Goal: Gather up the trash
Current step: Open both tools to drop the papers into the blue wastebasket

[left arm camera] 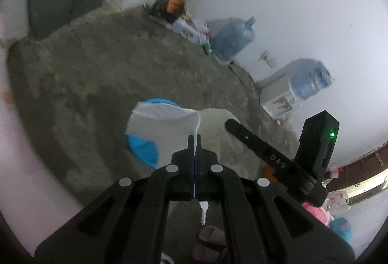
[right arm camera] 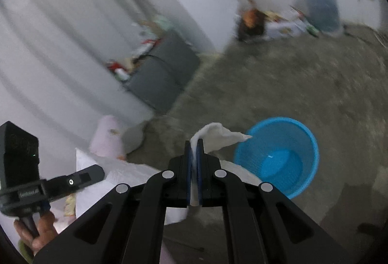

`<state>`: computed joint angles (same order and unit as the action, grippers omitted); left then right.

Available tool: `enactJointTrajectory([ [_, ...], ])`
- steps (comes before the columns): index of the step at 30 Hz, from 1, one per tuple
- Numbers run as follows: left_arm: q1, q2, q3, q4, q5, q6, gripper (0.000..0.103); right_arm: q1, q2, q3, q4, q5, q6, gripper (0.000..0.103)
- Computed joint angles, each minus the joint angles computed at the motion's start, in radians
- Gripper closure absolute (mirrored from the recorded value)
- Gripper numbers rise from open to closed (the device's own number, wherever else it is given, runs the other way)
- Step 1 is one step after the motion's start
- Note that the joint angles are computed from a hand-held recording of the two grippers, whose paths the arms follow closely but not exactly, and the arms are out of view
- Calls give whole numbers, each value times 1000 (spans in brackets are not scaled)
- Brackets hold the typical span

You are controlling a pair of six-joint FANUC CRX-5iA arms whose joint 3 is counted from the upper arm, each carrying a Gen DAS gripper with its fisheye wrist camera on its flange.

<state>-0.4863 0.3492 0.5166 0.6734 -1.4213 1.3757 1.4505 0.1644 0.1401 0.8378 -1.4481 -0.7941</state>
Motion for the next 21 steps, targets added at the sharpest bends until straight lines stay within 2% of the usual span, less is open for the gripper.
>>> enactJointTrajectory([
  [3, -67, 91, 62, -42, 7, 37, 103, -30, -60, -114, -54, 50, -61, 99],
  [8, -125, 176, 68, -102, 56, 91, 103, -79, -134, -288, -93, 162, -168, 98],
  [9, -130, 184, 63, -115, 65, 98, 95, -88, -141, -309, -105, 182, -182, 95],
  [10, -140, 207, 81, -140, 64, 118, 75, -108, -150, -336, -138, 215, -191, 95],
  [11, -153, 229, 105, -171, 64, 149, 63, -119, -158, -355, -168, 243, -195, 92],
  [12, -156, 234, 102, -191, 73, 160, 51, -134, -164, -375, -199, 275, -193, 85],
  [14, -165, 244, 114, -231, 80, 186, 49, -145, -163, -386, -264, 290, -191, 75],
  [16, -160, 242, 114, -220, 71, 193, 44, -134, -171, -413, -253, 292, -228, 72],
  [18, -160, 232, 114, -224, 76, 186, 40, -114, -167, -414, -235, 269, -256, 58],
  [21, -155, 190, 106, -258, 92, 157, 37, -93, -151, -386, -230, 217, -240, 57],
])
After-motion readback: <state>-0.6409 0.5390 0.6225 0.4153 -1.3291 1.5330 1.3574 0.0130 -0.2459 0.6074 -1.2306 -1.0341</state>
